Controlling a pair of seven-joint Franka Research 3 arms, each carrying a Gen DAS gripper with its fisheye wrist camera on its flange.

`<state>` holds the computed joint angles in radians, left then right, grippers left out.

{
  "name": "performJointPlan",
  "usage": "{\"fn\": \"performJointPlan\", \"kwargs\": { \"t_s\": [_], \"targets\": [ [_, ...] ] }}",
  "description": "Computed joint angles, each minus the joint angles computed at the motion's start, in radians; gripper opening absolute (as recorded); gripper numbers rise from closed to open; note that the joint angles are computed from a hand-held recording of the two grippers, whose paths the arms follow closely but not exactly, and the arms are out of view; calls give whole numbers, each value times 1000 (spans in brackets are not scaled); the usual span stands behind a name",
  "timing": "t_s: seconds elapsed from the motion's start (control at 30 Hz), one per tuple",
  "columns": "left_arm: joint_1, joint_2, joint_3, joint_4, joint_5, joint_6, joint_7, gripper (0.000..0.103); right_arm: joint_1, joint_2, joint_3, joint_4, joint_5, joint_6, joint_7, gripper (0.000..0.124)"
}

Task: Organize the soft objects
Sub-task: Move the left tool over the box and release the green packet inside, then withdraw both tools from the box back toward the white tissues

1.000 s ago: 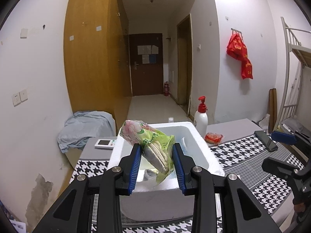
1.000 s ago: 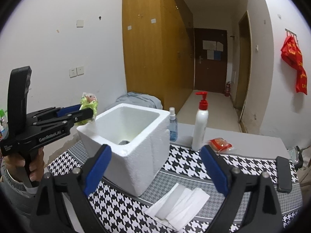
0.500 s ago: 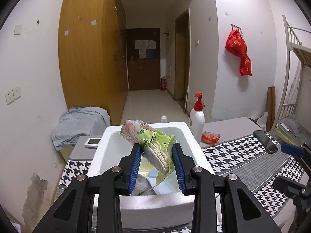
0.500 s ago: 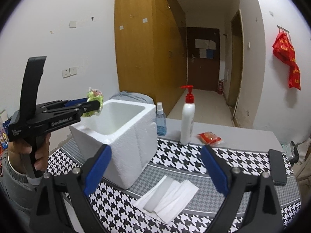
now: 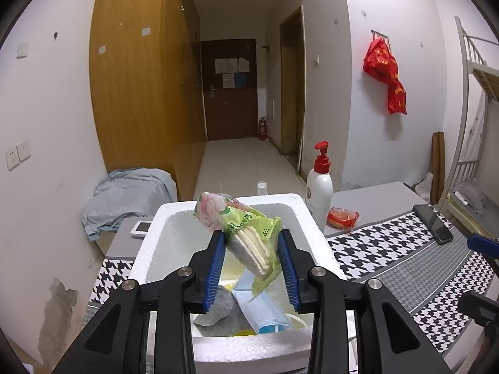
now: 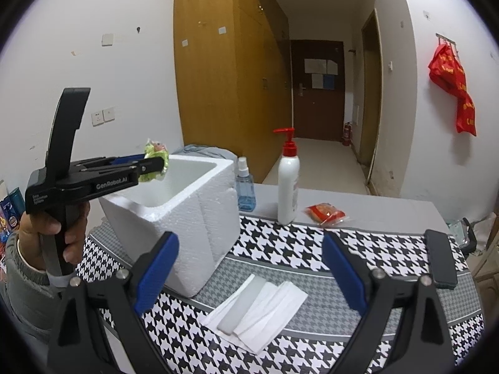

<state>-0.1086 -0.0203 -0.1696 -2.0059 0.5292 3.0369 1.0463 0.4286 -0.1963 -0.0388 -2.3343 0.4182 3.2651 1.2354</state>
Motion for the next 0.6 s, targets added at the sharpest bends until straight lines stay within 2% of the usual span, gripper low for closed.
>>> {"fn": "performJointPlan", "kwargs": {
  "t_s": [0.03, 0.1, 0.13, 0.2, 0.23, 0.3, 0.47, 0.6],
  "targets": [
    [1, 3, -1, 5, 18, -6, -20, 45, -5, -1, 3, -2, -1, 2, 1, 95],
    [5, 3, 0, 9, 58, -6, -68, 60, 8, -2, -11, -3, 2, 4, 1, 95],
    [11, 1, 1, 11, 112, -1, -125, 65, 22, -3, -24, -4, 5, 4, -3, 95],
    [23, 0, 1, 21, 228, -2, -243, 82, 29, -4, -32, -6, 6, 6, -7, 95],
    [29, -4, 2, 24, 287, 2, -307, 84, 17, -3, -22, -5, 4, 5, -3, 95],
    [36, -6, 3, 25, 341, 8, -368, 93, 38, -3, -43, -3, 9, 4, -9, 95],
    [51, -16, 4, 16, 429, 42, -477, 102, 28, -11, -35, -13, 7, 10, -10, 95],
    [66, -35, -3, 7, 513, 45, -561, 102, 19, -19, -26, -23, -1, 18, -1, 95]
  ]
}}
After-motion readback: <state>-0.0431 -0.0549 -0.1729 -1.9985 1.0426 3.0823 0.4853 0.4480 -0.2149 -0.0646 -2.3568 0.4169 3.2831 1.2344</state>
